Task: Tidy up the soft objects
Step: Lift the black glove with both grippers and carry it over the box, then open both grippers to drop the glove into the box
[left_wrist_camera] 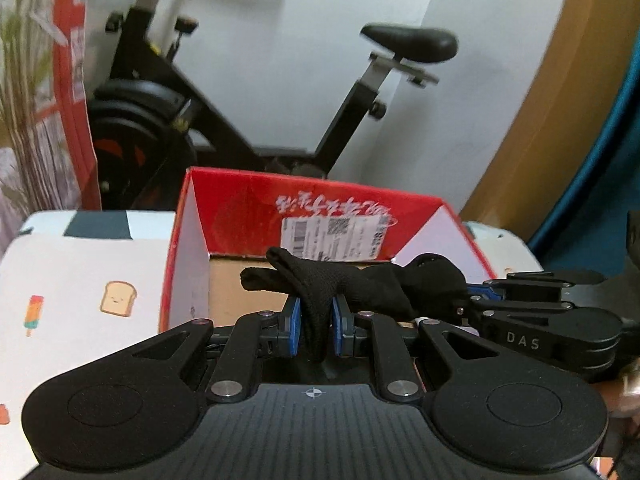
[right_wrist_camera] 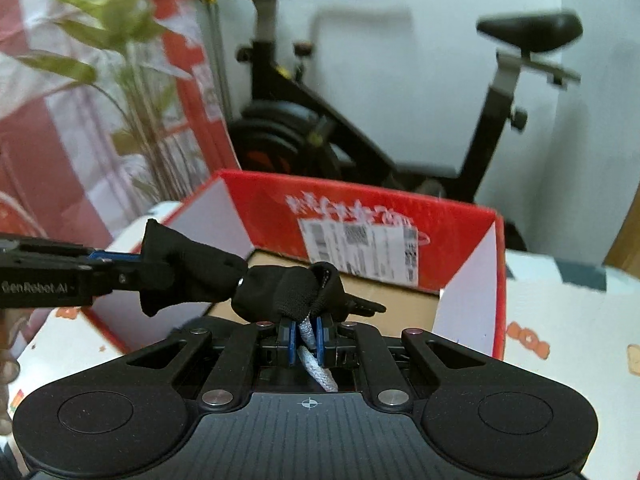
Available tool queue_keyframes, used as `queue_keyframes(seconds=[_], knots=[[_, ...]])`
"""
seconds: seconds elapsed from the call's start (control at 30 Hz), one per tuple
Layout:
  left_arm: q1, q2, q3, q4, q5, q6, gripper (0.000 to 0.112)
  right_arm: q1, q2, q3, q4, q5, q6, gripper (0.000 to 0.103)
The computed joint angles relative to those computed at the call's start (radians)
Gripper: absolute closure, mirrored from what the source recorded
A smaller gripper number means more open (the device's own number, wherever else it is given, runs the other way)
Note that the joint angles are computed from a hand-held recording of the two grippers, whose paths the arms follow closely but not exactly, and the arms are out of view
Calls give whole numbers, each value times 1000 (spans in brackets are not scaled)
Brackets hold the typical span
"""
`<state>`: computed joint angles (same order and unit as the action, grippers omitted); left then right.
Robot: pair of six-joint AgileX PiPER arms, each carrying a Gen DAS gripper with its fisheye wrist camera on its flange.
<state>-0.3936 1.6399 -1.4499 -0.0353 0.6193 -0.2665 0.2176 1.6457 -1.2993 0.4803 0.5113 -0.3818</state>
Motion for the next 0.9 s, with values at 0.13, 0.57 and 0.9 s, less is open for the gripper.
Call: queue_keyframes(seconds=[0.13,0.57,0.9], knots=[[47,113,-111,-106,62,90,95,0,102,-117,-84,77,81,95],[31,222,-230,51,92,49,70,0,248,-287,-229,166,277,84],[-36,64,-100,247,15,-122,18,29,81,-122,-281,50,253,38]])
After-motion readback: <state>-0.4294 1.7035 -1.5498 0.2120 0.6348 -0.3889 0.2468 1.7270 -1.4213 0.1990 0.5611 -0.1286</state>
